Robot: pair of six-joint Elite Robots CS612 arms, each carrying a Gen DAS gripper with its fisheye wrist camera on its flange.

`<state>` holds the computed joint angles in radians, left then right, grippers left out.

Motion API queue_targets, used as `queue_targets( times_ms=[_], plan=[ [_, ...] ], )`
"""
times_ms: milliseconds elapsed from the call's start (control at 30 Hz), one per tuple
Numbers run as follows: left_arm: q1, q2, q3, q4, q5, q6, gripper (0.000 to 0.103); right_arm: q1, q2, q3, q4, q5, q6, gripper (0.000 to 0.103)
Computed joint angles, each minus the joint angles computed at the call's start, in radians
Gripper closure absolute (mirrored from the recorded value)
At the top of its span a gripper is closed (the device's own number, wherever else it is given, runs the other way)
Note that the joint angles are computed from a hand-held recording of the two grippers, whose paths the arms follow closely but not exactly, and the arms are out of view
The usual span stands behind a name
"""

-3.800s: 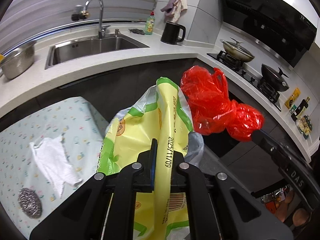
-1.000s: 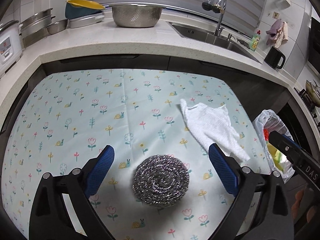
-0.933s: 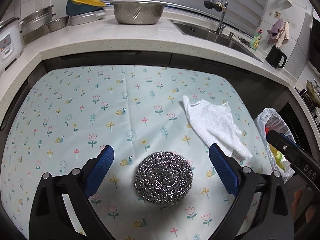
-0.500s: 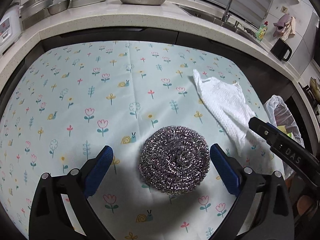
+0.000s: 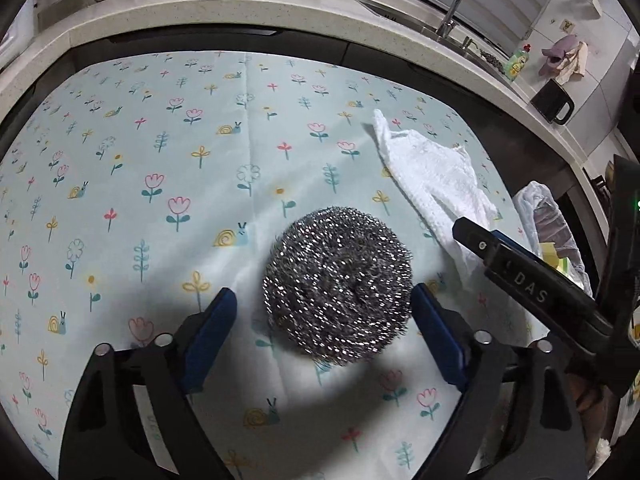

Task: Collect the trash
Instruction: 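Grasp the steel wool scrubber with the left tool while the right tool grasps the white cloth, then carry the scrubber and white cloth over the bin and open both tools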

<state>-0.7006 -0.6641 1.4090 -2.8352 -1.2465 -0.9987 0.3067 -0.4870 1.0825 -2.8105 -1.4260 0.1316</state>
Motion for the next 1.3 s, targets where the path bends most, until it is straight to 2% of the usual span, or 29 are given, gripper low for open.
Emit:
queue_targets(
  times_ms=[67,133,267,633,800,1033,1300],
  plan=[
    [0.0,0.002,-0.003,-0.017,-0.027,0.027,0.041,-0.003,-0.004,0.006,0.004,0.002,-0.001,0.08],
    [0.0,0.001,-0.008,-0.014,-0.031,0.032,0.047,-0.01,-0.011,0.016,0.005,0.023,0.007,0.095],
    [-0.003,-0.005,-0.013,-0.011,-0.024,0.036,0.053,-0.02,-0.037,0.058,-0.053,0.037,0.03,0.097],
    [-0.03,-0.017,-0.067,0.004,0.034,0.1,0.053,-0.053,-0.121,0.149,-0.194,0.026,0.038,0.097],
    [-0.045,-0.006,-0.124,0.012,0.047,0.154,0.053,-0.082,-0.169,0.21,-0.263,0.015,0.055,0.097],
    [-0.071,0.036,-0.242,0.034,0.05,0.244,0.053,-0.126,-0.224,0.295,-0.355,-0.027,0.083,0.097],
    [-0.098,0.118,-0.421,0.097,0.011,0.346,0.053,-0.183,-0.268,0.382,-0.42,-0.07,0.124,0.097]
  ],
)
